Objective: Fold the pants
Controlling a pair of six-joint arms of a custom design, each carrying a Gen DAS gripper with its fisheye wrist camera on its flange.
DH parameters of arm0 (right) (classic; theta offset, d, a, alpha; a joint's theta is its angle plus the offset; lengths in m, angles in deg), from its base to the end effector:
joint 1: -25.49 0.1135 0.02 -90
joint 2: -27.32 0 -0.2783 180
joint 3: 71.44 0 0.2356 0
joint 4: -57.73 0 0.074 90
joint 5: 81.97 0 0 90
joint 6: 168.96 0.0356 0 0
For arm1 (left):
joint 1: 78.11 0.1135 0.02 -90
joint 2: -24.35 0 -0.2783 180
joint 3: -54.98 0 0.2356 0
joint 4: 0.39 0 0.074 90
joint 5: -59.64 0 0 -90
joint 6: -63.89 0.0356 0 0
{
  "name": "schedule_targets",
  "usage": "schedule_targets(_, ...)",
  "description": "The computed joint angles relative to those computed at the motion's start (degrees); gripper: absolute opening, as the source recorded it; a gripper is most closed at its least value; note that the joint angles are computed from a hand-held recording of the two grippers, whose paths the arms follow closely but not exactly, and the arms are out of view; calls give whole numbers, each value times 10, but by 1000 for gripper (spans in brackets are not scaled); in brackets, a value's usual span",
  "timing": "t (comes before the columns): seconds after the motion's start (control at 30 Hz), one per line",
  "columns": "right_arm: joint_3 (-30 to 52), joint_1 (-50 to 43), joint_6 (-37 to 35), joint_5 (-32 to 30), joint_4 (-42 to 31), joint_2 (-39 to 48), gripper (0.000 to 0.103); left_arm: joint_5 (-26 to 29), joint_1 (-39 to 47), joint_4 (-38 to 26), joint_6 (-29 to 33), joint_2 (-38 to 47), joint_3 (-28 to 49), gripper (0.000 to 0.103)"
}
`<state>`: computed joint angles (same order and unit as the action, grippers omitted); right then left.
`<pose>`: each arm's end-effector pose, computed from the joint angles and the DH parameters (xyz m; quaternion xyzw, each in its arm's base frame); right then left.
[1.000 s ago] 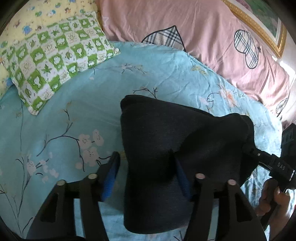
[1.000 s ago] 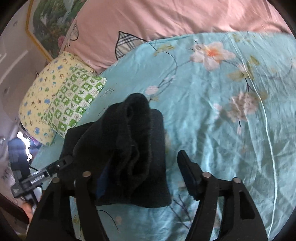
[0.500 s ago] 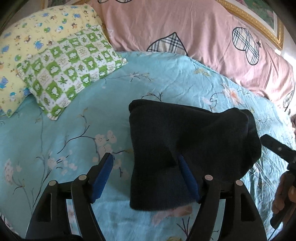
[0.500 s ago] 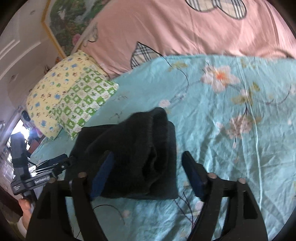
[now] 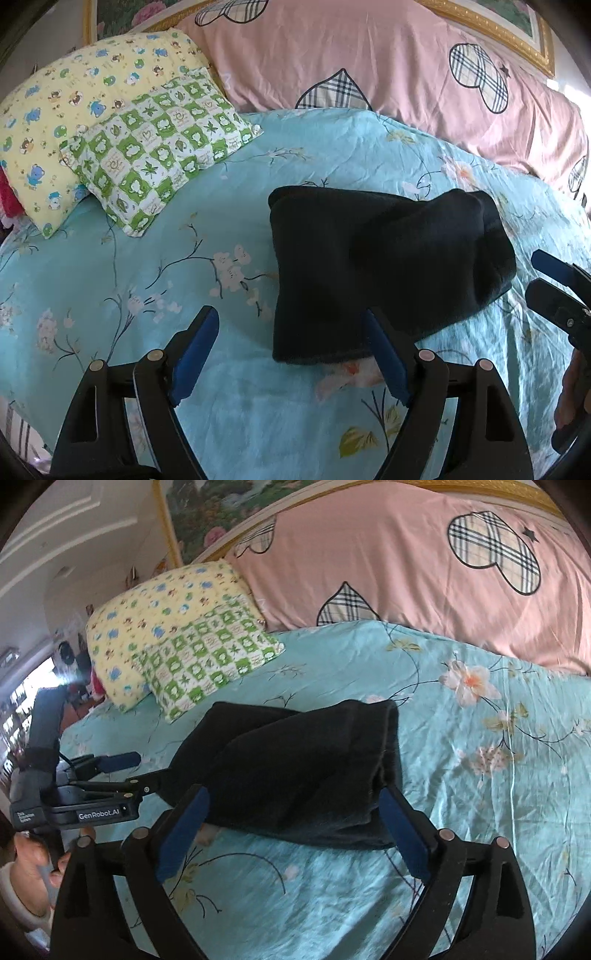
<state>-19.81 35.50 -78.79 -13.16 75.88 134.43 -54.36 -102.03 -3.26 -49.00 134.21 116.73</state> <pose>0.3135 0.0684 0.1204 -0.1568 0.8707 0.2028 0.4197 0.3157 -0.1242 0.1171 -0.0611 0.9226 0.0501 0.3776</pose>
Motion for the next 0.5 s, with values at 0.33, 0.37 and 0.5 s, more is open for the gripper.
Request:
schedule_targets(0.33, -12, 22, -2, 32, 8, 2, 95, -7, -4, 1, -10, -3, -27, 82)
schedule_targets(0.37, -13, 24, -4, 35, 9, 3, 95, -4, -4, 3, -10, -3, -30, 82)
schedule_targets(0.5, -20, 33, -9, 47, 15, 4, 96, -1, -5, 2, -11, -1, -34, 82)
